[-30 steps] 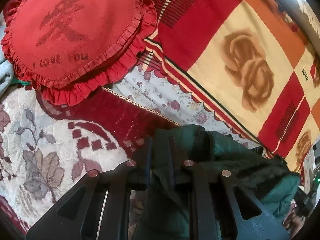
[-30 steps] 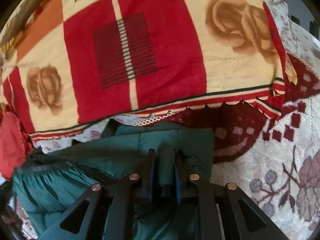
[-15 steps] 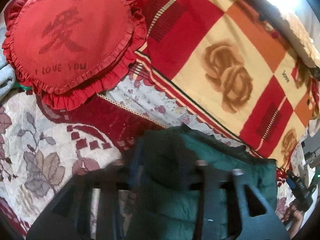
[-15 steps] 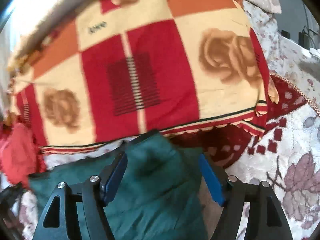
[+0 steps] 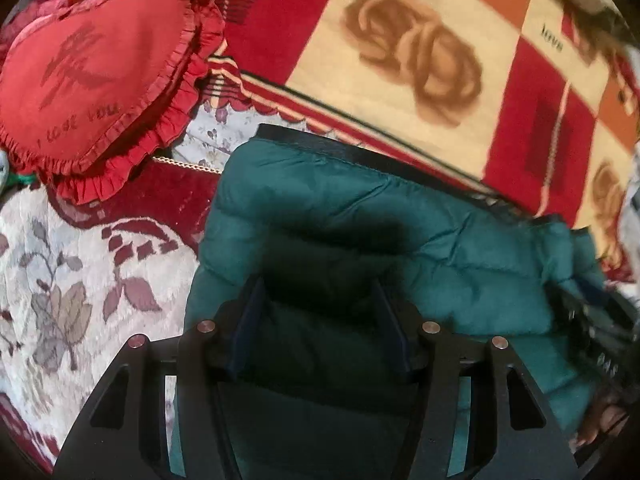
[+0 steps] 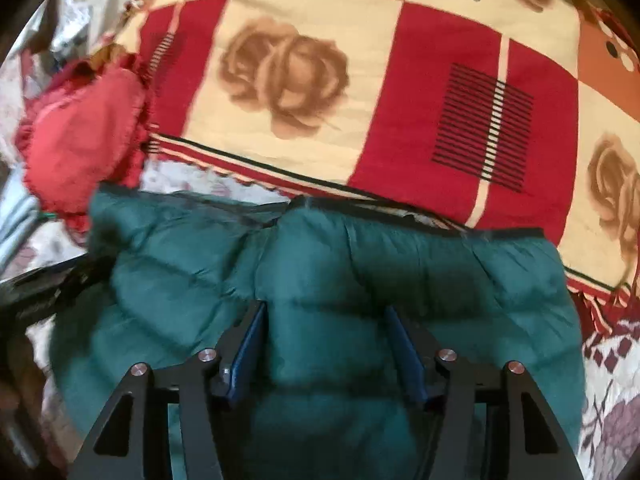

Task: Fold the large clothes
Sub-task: 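Lift the hem with both grippers and fold it toward the collar, then lower the folded hem onto the jacket and open both grippers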

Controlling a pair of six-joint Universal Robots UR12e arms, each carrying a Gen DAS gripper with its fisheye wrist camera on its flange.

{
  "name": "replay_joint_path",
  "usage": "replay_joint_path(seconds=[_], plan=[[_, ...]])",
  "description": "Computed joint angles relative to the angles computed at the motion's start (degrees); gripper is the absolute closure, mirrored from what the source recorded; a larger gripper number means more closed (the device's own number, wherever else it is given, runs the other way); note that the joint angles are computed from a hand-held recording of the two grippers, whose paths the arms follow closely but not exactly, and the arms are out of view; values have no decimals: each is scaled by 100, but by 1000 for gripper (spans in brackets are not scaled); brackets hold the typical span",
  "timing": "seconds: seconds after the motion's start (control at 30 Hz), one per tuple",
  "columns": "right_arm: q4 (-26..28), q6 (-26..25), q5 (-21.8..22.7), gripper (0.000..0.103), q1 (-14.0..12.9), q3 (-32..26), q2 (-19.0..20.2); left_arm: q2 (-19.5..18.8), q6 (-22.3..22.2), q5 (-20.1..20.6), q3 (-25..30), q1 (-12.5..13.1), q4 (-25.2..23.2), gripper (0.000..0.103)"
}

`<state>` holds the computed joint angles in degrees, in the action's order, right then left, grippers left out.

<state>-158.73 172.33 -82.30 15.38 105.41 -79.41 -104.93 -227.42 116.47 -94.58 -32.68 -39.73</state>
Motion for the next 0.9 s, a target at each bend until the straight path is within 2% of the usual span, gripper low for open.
replay_joint_path(seconds=[0.1,0.27,0.4,0.47,0.57,0.73,0.83,0.9], plan=[[-28,257,-223,45,27,-202,257,-94,-12,54,45,74,36,48],[-67,562,-365,45,-22,-366,562,-262,119,191,136,146,186,39],[-92,627,-487,44,2,-380,632,-365,222,361,177,130,269,38],[15,632,-458,44,-9,-380,584,-378,258,427,190,111,243,38],[7,729,-61,45,-151,-216,379,-340,265,420,170,97,228,38],[-368,737,270,42,-406,236,-128,-164,127,252,67,78,286,38],[-571,659,12,39,-499,348,-251,-120,129,238,43,33,346,38],[-483,640,-135,37,-554,314,-248,-139,174,283,82,5,274,38]])
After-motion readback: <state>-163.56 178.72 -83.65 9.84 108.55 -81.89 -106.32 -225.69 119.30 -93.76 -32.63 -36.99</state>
